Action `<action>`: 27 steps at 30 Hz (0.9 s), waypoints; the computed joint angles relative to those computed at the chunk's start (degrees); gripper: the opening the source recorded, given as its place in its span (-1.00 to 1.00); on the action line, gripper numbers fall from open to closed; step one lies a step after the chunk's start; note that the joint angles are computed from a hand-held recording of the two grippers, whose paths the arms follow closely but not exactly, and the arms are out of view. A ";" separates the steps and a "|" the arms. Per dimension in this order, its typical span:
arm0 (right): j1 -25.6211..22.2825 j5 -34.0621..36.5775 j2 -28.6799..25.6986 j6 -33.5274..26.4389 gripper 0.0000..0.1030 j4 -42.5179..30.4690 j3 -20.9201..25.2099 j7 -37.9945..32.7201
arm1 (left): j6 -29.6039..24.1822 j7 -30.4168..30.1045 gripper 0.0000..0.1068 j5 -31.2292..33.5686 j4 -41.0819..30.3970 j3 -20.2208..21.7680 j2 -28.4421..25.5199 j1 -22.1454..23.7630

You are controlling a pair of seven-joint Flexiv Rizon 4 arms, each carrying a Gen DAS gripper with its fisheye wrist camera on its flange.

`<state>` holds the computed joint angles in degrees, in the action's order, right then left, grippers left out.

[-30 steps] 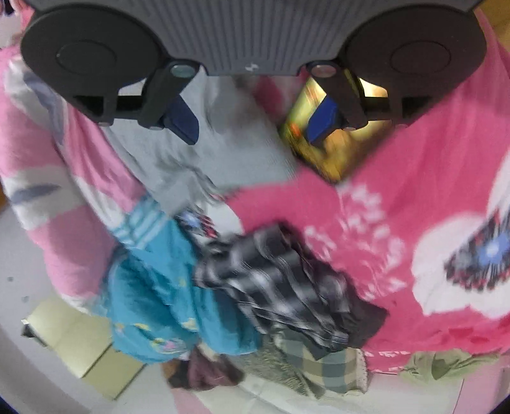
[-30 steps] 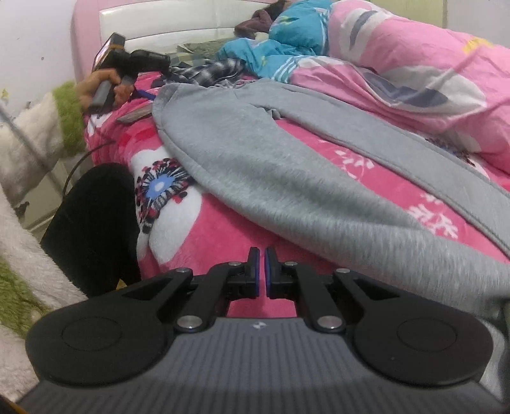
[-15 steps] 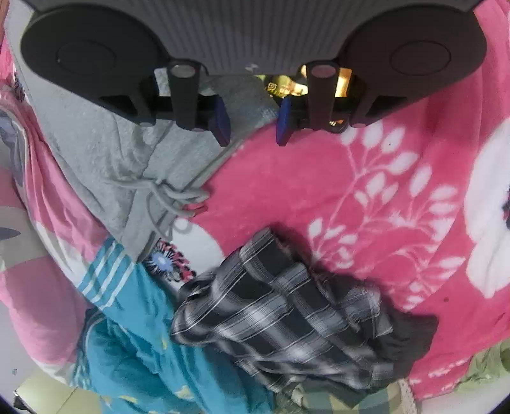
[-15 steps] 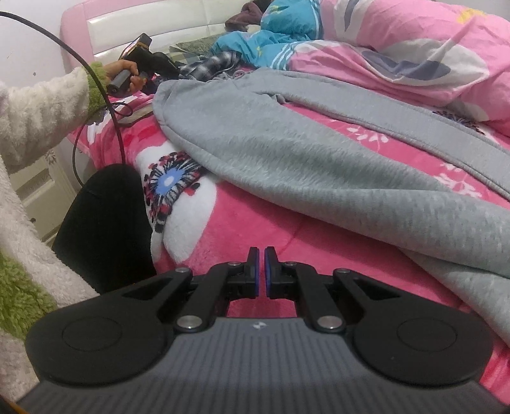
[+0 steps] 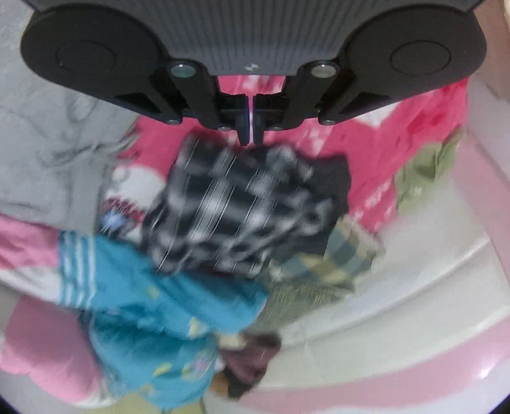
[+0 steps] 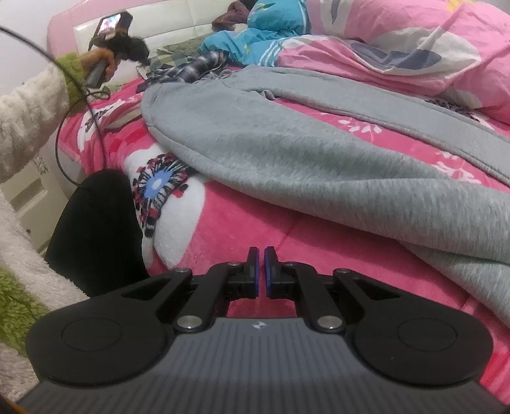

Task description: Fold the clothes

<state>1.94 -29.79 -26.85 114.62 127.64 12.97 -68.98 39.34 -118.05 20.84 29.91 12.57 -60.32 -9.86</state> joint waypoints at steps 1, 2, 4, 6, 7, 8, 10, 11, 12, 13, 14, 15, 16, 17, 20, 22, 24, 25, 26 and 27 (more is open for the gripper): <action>0.05 0.25 -0.13 0.26 -0.94 0.02 -0.03 0.04 | 1.70 -1.05 -0.87 -0.51 2.75 -2.67 1.46 1.19; 0.27 0.63 -0.08 0.55 -0.94 0.19 -0.21 -0.02 | 5.08 -1.00 -0.71 -3.66 6.50 -3.63 3.02 1.94; 0.76 1.41 0.11 1.13 -0.94 0.60 -0.61 -0.18 | 10.48 -0.41 -0.35 -9.68 13.42 -8.24 5.95 4.46; 0.60 1.56 0.30 1.25 -0.94 0.96 -0.54 0.12 | 15.68 1.10 -0.14 -17.14 21.57 -13.88 9.10 7.37; 0.73 1.82 0.35 1.45 -0.94 1.13 -0.68 0.13 | 18.13 2.58 -0.13 -20.86 25.37 -17.02 10.43 8.98; 0.97 2.17 0.40 1.71 -0.94 1.29 -0.90 0.08 | 19.94 4.95 -0.09 -23.88 28.32 -19.89 11.34 10.31; 1.30 2.82 0.33 2.33 -0.94 1.51 -1.17 0.12 | 19.09 8.03 -0.08 -27.42 30.63 -22.06 12.22 11.01; 1.23 2.93 0.12 2.71 -0.93 1.52 -1.06 0.38 | 17.53 8.34 -0.08 -27.91 30.08 -21.22 12.05 10.30; 1.15 2.98 -0.12 3.09 -0.92 1.53 -0.94 0.67 | 15.69 8.49 -0.08 -28.39 28.88 -20.24 11.46 9.52; 0.94 2.71 -0.37 3.41 -0.91 1.49 -0.79 0.91 | 13.82 8.62 -0.08 -28.87 27.59 -19.25 10.82 8.76; 0.90 2.46 -0.49 3.70 -0.90 1.53 -0.81 0.91 | 12.20 8.76 -0.09 -29.67 26.37 -18.57 10.08 8.19; 0.92 2.22 -0.58 3.99 -0.89 1.59 -0.88 0.84 | 11.38 8.89 -0.10 -31.38 25.43 -18.73 9.12 8.08; 1.00 2.03 -0.56 4.26 -0.88 1.67 -1.06 0.64 | 10.88 8.82 -0.11 -32.91 24.59 -18.70 8.25 7.87; 1.20 2.10 -0.49 4.71 -0.88 1.87 -1.31 0.35 | 11.34 8.22 -0.12 -34.02 24.14 -18.18 7.64 7.40; 2.03 3.46 -0.17 6.11 -0.85 2.73 -2.05 0.18 | 14.00 5.89 -0.15 -35.19 22.70 -16.02 5.86 5.74; 2.60 4.57 0.05 6.64 -0.84 3.30 -2.59 0.20 | 14.50 4.78 -0.35 -33.78 20.07 -13.83 4.28 4.22; 3.02 5.60 0.17 7.03 -0.84 3.79 -2.96 0.33 | 14.62 4.10 -0.81 -30.20 17.88 -10.55 3.58 2.12; 3.01 5.87 0.15 7.24 -0.83 3.97 -2.99 0.52 | 15.47 4.06 -0.82 -27.60 17.50 -8.68 3.83 0.84; 2.81 5.82 0.05 7.36 -0.83 4.01 -2.87 0.86 | 16.59 4.00 -0.86 -24.76 17.31 -6.77 4.23 -0.52; 2.46 5.56 -0.08 7.42 -0.83 3.98 -2.68 1.30 | 19.10 4.32 -0.87 -21.10 18.02 -4.64 5.30 -2.26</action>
